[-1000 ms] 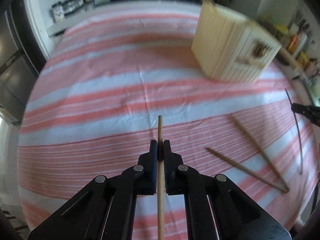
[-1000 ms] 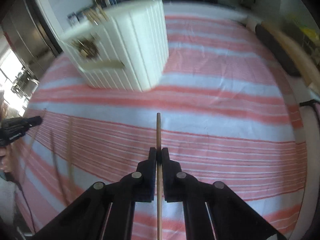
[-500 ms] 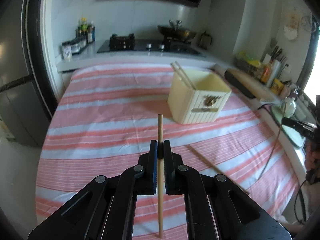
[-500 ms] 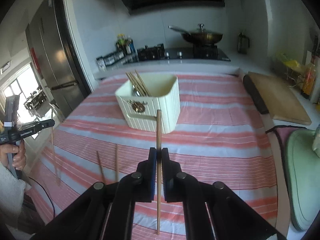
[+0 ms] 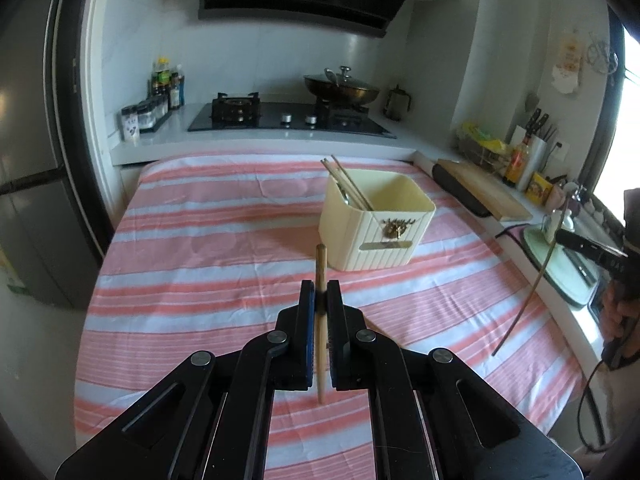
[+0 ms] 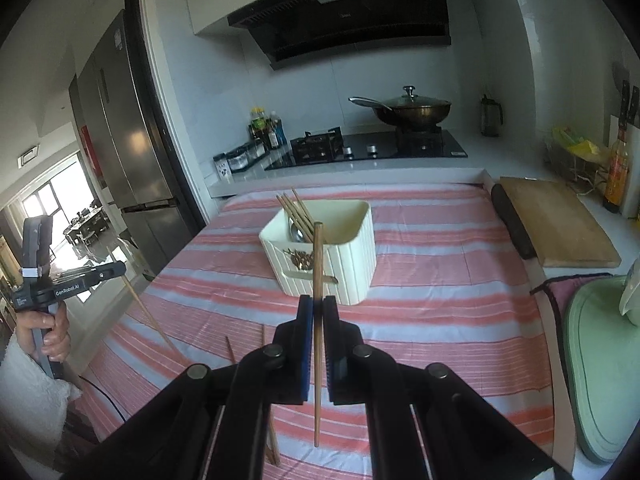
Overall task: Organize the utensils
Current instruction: 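Carry the chopstick with the left tool to the caddy while the right tool carries its chopstick there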
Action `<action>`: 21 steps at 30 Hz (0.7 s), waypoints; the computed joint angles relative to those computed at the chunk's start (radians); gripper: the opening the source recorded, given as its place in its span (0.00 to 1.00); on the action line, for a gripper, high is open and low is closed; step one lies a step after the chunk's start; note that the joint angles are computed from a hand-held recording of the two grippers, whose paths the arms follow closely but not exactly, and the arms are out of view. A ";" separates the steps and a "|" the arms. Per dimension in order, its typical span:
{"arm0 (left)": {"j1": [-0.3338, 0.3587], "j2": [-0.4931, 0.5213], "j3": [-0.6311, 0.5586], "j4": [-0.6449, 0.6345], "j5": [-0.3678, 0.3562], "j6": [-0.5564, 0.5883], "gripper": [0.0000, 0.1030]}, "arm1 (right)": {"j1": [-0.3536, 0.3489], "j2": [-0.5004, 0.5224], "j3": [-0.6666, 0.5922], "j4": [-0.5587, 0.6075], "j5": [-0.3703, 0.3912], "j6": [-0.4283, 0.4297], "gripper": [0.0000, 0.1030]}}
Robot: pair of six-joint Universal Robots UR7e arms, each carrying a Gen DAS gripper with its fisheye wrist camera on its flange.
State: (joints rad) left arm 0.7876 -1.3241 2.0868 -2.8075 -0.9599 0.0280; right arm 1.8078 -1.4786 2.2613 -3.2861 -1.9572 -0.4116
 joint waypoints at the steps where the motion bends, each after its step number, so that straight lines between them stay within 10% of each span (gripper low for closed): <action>1: 0.001 0.000 -0.001 0.000 -0.002 -0.001 0.03 | 0.000 -0.002 0.000 -0.001 0.004 -0.001 0.05; 21: -0.031 0.068 -0.225 -0.001 -0.095 0.042 0.03 | 0.046 0.110 -0.235 -0.007 0.055 -0.092 0.05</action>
